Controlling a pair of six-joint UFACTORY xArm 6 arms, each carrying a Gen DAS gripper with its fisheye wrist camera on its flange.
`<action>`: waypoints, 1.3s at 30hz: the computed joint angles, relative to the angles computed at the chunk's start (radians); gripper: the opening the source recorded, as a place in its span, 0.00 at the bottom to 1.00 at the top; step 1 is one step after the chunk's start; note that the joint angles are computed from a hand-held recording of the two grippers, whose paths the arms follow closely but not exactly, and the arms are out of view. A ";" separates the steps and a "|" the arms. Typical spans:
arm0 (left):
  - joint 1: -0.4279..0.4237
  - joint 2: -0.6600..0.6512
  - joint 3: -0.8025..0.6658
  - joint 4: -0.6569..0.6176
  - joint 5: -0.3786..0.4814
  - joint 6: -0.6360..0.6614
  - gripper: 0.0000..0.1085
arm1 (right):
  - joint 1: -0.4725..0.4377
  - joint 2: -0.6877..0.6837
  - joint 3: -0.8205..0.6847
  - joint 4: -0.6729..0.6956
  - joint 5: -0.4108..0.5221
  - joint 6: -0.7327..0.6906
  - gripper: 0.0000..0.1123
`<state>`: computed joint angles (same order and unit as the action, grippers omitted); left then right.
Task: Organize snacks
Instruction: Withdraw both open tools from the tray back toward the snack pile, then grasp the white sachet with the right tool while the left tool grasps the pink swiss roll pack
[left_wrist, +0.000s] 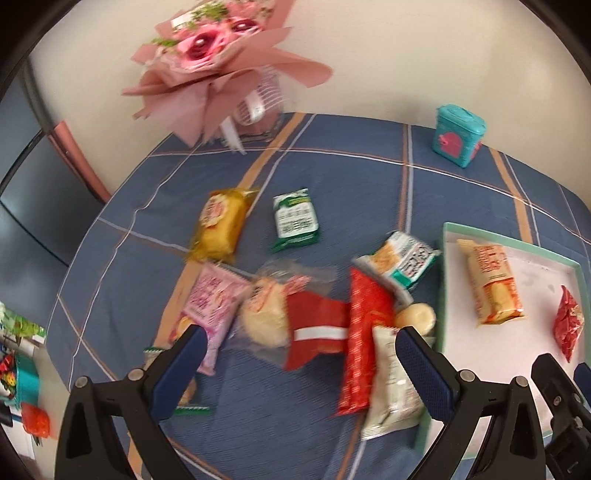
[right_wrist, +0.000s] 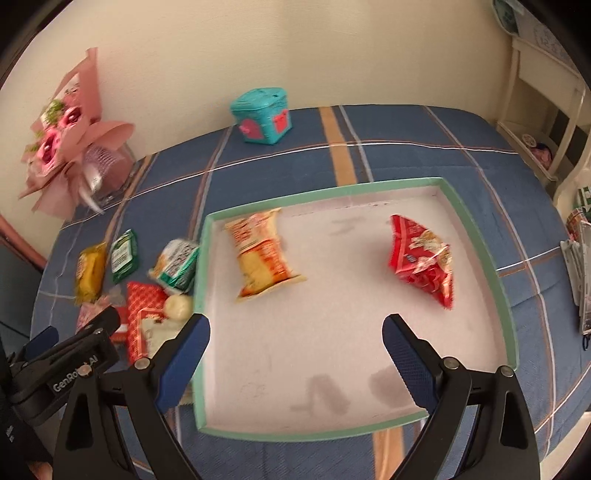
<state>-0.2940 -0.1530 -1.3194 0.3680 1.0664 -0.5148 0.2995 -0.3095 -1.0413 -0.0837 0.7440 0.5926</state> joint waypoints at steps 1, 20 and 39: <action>0.007 -0.011 0.014 -0.004 -0.004 0.000 0.95 | 0.007 -0.004 0.006 0.013 -0.005 -0.007 0.84; 0.124 -0.129 0.130 -0.129 -0.025 0.053 0.95 | 0.118 -0.015 0.039 0.103 -0.024 -0.033 0.84; 0.274 -0.101 0.129 -0.204 -0.008 0.073 0.95 | 0.187 0.140 -0.091 0.306 -0.050 -0.171 0.84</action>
